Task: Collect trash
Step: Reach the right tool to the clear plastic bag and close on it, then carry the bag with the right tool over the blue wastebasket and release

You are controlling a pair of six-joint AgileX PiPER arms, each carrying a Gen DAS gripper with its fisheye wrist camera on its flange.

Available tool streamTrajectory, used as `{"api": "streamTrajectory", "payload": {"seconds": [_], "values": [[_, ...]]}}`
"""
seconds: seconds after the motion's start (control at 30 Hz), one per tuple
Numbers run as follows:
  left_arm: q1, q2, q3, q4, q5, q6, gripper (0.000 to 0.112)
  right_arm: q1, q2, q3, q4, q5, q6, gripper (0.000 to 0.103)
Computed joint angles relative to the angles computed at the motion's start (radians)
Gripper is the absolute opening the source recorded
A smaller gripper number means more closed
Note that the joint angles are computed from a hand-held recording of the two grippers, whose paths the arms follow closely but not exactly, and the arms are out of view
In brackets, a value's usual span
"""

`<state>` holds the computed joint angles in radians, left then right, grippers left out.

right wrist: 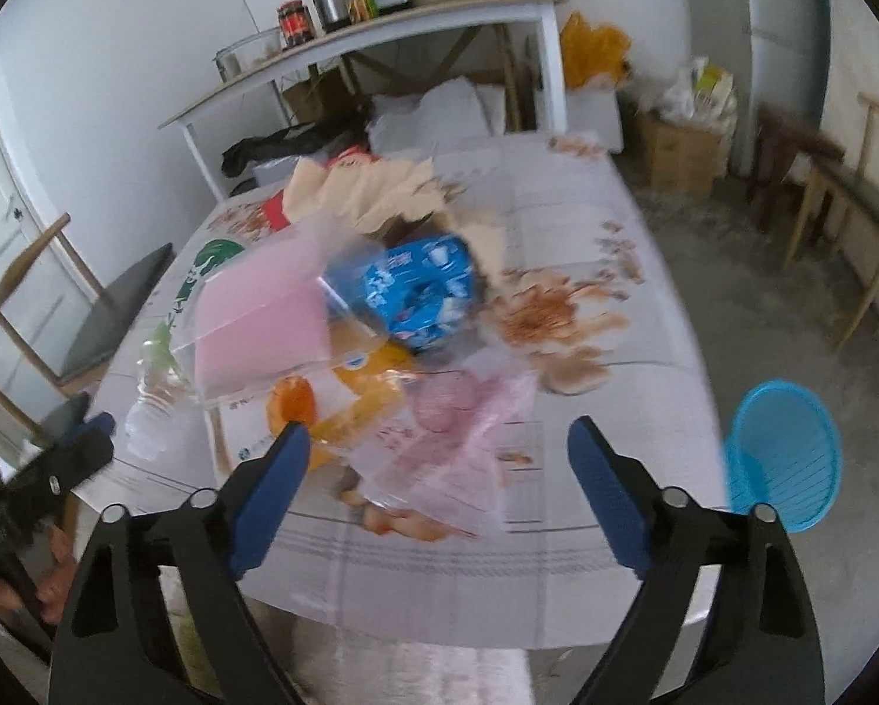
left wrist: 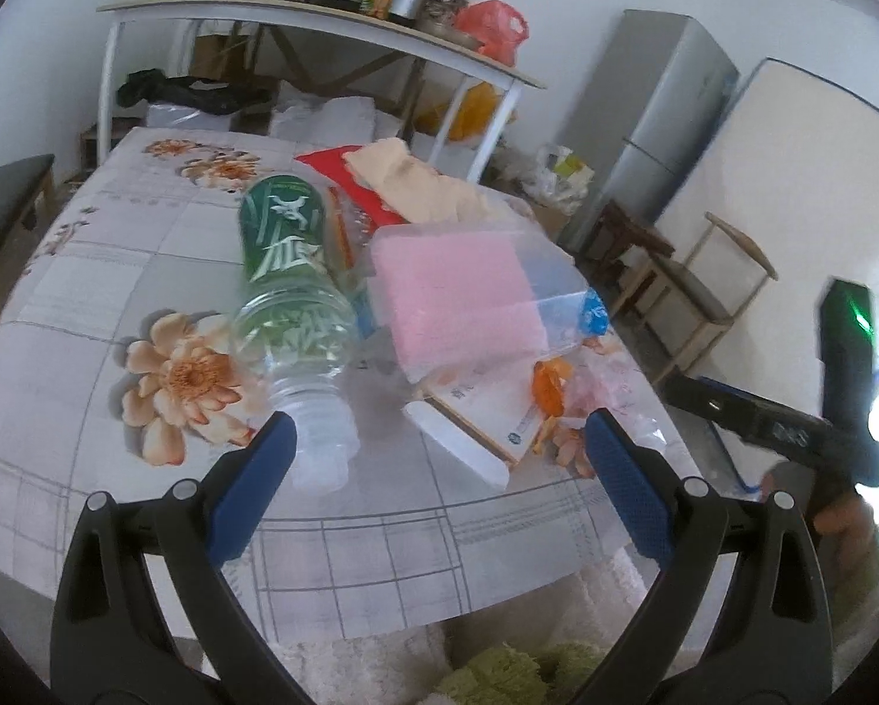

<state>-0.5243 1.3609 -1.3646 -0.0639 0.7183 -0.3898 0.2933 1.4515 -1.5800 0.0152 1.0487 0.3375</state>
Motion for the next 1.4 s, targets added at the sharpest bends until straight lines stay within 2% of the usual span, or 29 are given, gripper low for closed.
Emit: {"api": "streamTrajectory", "payload": {"seconds": [0.1, 0.23, 0.33, 0.43, 0.47, 0.6, 0.7, 0.83, 0.93, 1.1, 1.27, 1.4], "values": [[0.008, -0.001, 0.016, -0.061, -0.027, 0.079, 0.095, -0.036, 0.044, -0.029, 0.081, 0.018, -0.011, 0.078], [0.003, 0.0, 0.021, -0.1, -0.039, 0.157, 0.094, -0.099, 0.114, -0.067, 0.211, 0.044, -0.035, 0.076], [0.001, 0.009, 0.019, -0.125, -0.042, 0.198, 0.094, -0.108, 0.171, -0.102, 0.217, 0.072, -0.009, 0.075], [0.0, 0.02, 0.01, -0.145, -0.032, 0.221, 0.093, -0.1, 0.222, -0.138, 0.191, 0.118, 0.018, 0.06], [-0.002, 0.02, 0.01, -0.147, -0.03, 0.222, 0.088, -0.101, 0.23, -0.14, 0.193, 0.129, 0.02, 0.052], [-0.004, 0.039, -0.005, -0.17, 0.0, 0.232, 0.074, -0.107, 0.221, -0.115, 0.184, 0.125, 0.01, 0.038], [-0.006, 0.05, -0.016, -0.188, 0.01, 0.244, 0.067, -0.125, 0.203, -0.091, 0.201, 0.128, -0.009, 0.033], [-0.03, 0.093, -0.074, -0.181, 0.029, 0.258, 0.061, -0.156, 0.165, -0.046, 0.215, 0.127, -0.029, 0.029], [-0.087, 0.15, -0.151, -0.058, 0.063, 0.194, 0.052, -0.177, 0.129, -0.005, 0.223, 0.122, -0.041, 0.028], [-0.133, 0.284, -0.314, 0.013, 0.146, 0.159, 0.037, -0.205, 0.099, 0.048, 0.255, 0.085, -0.071, 0.027], [-0.145, 0.39, -0.438, 0.05, 0.234, 0.109, 0.027, -0.23, 0.078, 0.086, 0.295, 0.063, -0.113, 0.027], [-0.16, 0.419, -0.489, 0.101, 0.266, 0.068, 0.017, -0.262, 0.062, 0.111, 0.325, 0.062, -0.153, 0.027]]}}
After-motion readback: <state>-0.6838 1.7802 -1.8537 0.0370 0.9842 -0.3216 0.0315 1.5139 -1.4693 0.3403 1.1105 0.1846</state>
